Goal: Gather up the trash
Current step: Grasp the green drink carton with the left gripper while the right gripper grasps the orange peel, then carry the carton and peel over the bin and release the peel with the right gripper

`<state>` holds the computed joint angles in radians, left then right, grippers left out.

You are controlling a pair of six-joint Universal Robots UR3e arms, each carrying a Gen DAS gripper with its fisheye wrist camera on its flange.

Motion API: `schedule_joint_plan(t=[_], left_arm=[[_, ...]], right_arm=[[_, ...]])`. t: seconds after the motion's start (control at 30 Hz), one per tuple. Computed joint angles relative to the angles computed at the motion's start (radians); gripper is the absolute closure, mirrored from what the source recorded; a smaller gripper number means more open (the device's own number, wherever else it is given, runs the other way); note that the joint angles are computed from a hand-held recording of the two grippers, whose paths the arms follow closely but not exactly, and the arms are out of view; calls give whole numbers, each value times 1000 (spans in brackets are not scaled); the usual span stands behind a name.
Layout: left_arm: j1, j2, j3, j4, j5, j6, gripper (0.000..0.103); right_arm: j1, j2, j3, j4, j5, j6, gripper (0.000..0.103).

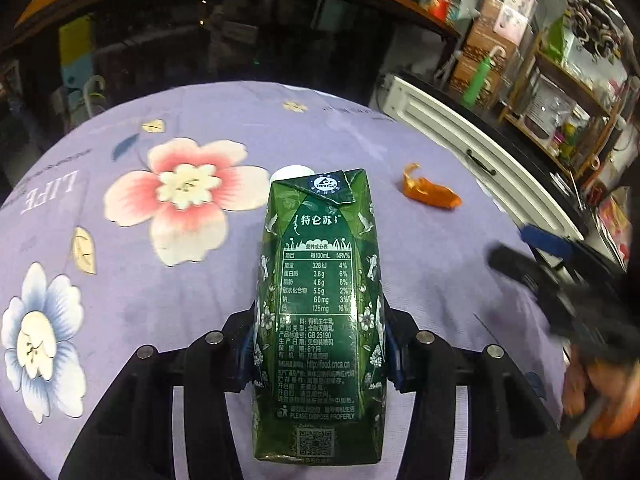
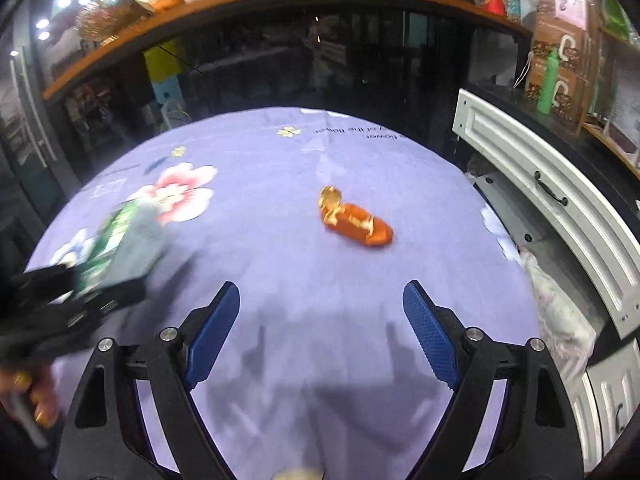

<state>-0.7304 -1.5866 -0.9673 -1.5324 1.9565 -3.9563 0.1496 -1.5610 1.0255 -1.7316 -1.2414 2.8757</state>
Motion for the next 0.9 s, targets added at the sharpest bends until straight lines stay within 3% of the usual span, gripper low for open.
schedule_joint_plan(t=[0.23, 0.3, 0.33, 0.4, 0.43, 0.6, 0.77, 0.9], left_arm=[[-8, 16, -37, 109, 18, 32, 54], [-7, 20, -48, 124, 15, 29, 54], [-5, 33, -70, 142, 9, 26, 54], [3, 31, -74, 155, -4, 28, 54], [2, 32, -80, 157, -3, 26, 54], [-8, 24, -86, 165, -1, 22, 54], [-49, -9, -60, 167, 50, 30, 54], [-75, -32, -48, 193, 54, 43, 54]], right_arm=[[93, 386, -388, 50, -138, 6, 25], [100, 454, -472, 86, -160, -6, 32], [106, 460, -470, 83, -176, -12, 42], [101, 444, -424, 44, -152, -10, 66], [96, 435, -412, 43, -136, -11, 72], [72, 286, -195, -64, -92, 7, 75], [3, 68, 11, -62, 4, 7, 76], [-123, -194, 212, 6, 128, -63, 76]])
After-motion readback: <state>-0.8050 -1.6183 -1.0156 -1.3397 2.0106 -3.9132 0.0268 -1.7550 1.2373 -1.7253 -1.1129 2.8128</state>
